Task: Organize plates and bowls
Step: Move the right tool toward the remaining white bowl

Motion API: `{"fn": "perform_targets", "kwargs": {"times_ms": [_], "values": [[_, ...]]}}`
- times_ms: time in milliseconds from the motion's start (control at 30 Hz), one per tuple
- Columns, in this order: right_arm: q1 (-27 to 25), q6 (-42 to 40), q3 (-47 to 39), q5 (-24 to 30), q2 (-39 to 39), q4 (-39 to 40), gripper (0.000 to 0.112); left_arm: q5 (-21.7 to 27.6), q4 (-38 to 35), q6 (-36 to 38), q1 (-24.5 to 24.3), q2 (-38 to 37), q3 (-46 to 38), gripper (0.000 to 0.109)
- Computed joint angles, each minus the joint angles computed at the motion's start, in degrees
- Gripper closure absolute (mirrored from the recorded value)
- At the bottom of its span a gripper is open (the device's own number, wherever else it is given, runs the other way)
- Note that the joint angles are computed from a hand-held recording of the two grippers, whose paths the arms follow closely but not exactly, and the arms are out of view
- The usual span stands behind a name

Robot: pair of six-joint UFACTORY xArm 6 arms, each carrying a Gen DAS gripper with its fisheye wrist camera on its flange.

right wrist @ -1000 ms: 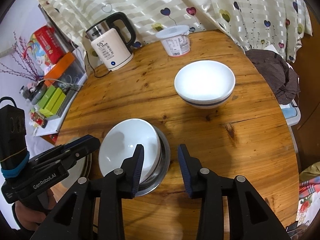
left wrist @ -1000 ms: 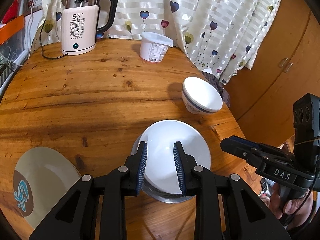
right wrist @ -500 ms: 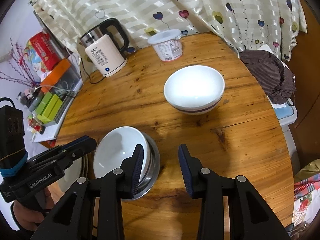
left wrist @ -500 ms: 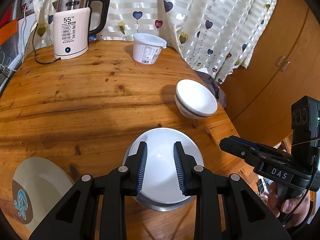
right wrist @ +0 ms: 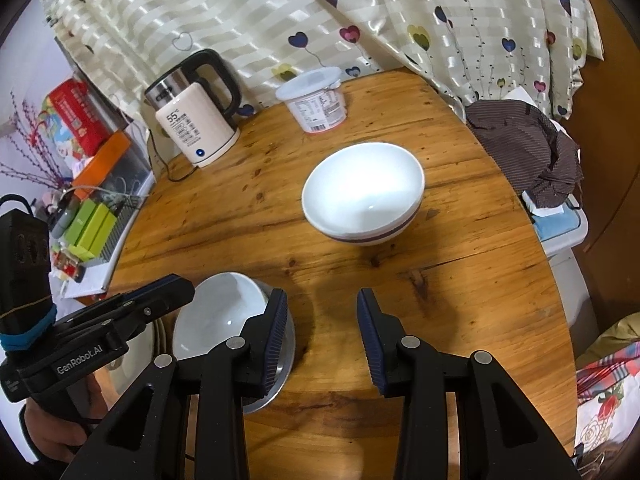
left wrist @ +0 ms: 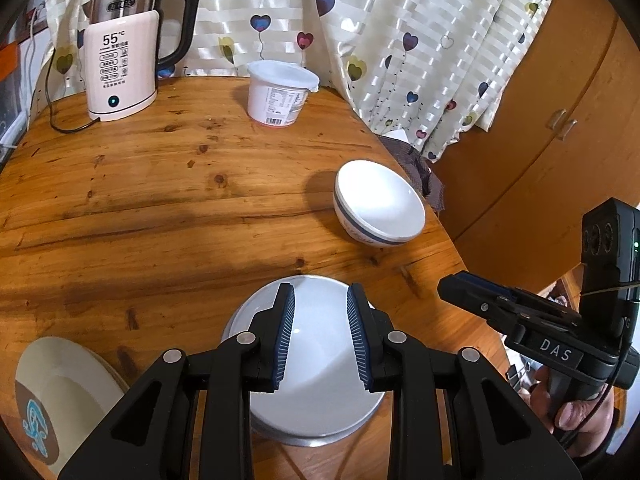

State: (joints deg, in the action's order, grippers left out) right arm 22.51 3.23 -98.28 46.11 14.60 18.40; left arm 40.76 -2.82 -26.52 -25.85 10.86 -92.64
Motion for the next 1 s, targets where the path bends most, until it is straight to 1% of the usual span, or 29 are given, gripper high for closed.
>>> {"fn": "perform_targets", "kwargs": {"times_ms": [233,533,833,1000], "values": [[-1.1,0.8,-1.4,-0.4,1.3,-0.3,0.077,2.6,-0.6,1.9,0.0,4.1,-6.3,0.080],[-2.7,1.5,-4.9,-0.5,4.1,-0.7,0.077,7.2,-3.6,4.9,0.4,12.2,-17.9,0.080],[-3.8,2.0,-11.4,1.0,9.1,-0.9,0.077,14.0,-6.8,6.5,1.3,22.9,-33.9,0.080],[-4.3,2.4,-15.1,2.2,12.2,-1.0,0.077,19.7,-8.6,6.5,1.9,31.1,-46.5,0.080]]}}
